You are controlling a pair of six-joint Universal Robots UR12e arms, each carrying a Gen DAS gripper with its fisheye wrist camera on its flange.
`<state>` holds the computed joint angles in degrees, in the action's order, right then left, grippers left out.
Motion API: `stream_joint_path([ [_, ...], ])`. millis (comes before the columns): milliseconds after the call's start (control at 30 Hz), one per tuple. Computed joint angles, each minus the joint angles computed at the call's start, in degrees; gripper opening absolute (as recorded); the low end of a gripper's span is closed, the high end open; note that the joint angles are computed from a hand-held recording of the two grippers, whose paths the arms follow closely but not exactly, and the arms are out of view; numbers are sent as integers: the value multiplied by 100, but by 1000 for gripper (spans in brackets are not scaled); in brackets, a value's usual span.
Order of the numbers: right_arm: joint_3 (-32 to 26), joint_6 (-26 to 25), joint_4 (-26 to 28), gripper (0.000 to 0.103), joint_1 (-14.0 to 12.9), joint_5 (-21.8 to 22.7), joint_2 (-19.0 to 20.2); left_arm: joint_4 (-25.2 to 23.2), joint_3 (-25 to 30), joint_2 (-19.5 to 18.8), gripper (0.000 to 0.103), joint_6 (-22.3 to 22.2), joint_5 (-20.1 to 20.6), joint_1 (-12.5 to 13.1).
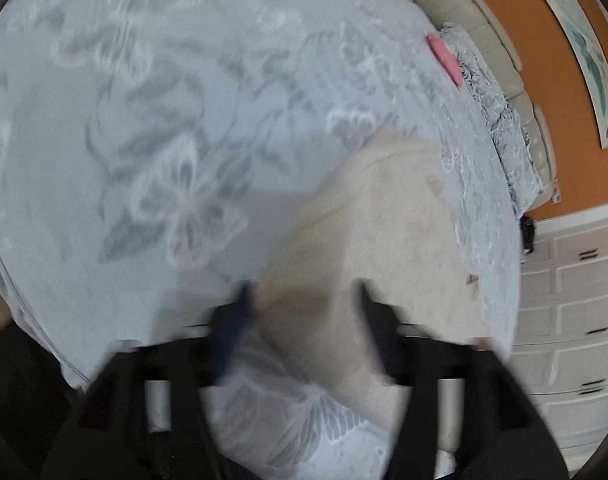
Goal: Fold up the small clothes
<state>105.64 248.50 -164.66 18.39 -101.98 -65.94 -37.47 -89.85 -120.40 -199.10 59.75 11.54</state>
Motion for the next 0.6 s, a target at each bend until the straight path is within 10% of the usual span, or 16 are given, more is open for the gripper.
stream_joint_path([
  [333, -1248, -1963, 1024, 69, -275, -218, 551, -256, 322, -258, 85, 67, 405, -164],
  [400, -1433, -2226, 1096, 7, -405, 246, 722, -235, 311, -249, 82, 157, 502, -188],
  [600, -1439, -2082, 976, 6, -471, -70, 818, -228, 292, -250, 86, 361, 534, -213],
])
